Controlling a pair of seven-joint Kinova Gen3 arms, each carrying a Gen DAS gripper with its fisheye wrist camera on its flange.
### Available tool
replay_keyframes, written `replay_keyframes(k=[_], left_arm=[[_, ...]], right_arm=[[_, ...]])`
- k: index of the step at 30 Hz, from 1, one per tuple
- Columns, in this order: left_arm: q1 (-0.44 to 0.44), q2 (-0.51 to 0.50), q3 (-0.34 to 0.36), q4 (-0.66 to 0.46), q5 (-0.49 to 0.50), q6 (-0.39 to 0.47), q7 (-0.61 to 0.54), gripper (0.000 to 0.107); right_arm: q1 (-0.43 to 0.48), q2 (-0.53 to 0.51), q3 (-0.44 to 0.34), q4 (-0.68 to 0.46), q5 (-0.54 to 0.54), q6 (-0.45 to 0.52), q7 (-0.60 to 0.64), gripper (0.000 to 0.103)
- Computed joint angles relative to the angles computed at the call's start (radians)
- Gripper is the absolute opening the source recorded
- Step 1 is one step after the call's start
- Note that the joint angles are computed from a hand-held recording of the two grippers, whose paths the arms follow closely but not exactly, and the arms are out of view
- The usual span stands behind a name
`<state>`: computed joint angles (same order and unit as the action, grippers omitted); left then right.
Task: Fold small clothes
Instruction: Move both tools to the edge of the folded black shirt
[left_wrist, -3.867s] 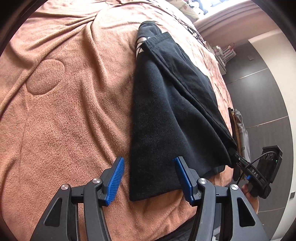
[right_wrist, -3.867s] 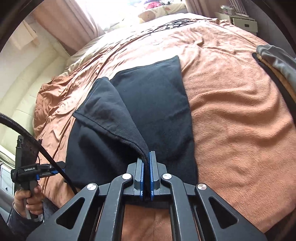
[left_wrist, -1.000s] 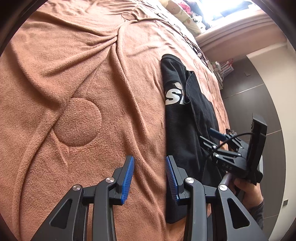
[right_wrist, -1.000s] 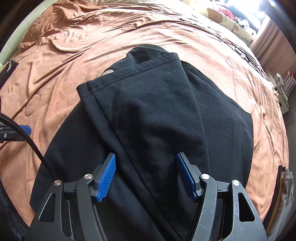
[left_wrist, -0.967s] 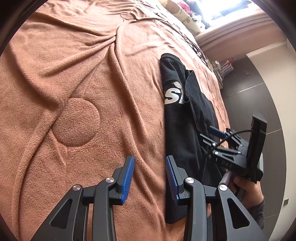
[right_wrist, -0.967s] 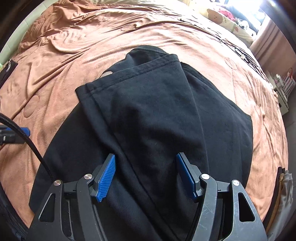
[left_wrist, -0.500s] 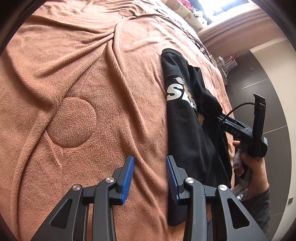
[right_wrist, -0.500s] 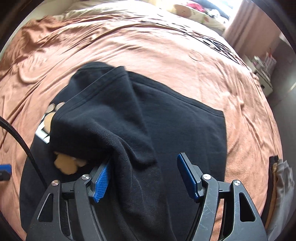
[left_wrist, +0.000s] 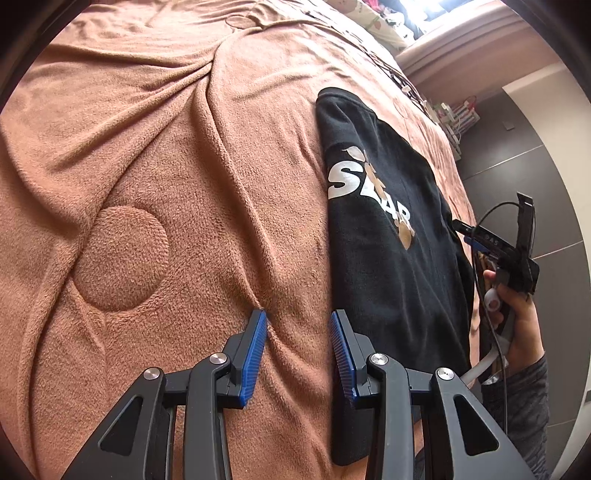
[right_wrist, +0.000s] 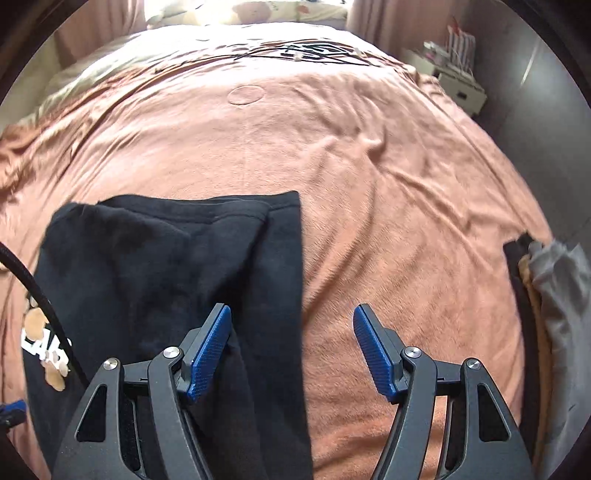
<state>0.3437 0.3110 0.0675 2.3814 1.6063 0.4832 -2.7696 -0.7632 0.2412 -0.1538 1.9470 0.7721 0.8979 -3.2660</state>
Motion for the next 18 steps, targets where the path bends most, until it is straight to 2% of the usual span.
replay_keyframes(k=[3,7,8,9,14,16,18], left_arm=[[0.013,0.008,0.004,-0.011,0.010,-0.013,-0.004,0.038],[0.030,0.021,0.006,-0.027,0.012,-0.020,0.006,0.038],[0.035,0.021,0.008,-0.030,0.012,-0.025,0.010,0.038],[0.040,0.019,0.009,-0.030,0.015,-0.030,0.009,0.038],[0.055,0.027,0.012,-0.047,0.004,-0.038,0.029,0.038],[0.058,0.028,0.021,-0.060,-0.012,-0.047,0.051,0.038],[0.061,0.034,0.029,-0.078,-0.025,-0.056,0.058,0.038]], right_arm=[[-0.051,-0.069,0.056,0.099,0.047,-0.122,-0.067,0.066],[0.019,-0.146,-0.011,0.213,0.166,-0.285,-0.203,0.064],[0.047,-0.159,-0.032,0.235,0.204,-0.325,-0.235,0.057],[0.093,-0.175,-0.067,0.258,0.245,-0.366,-0.271,0.054],[0.324,-0.195,-0.177,0.335,0.448,-0.569,-0.456,0.053],[0.411,-0.168,-0.193,0.341,0.530,-0.651,-0.524,0.052],[0.473,-0.133,-0.185,0.333,0.611,-0.732,-0.586,0.044]])
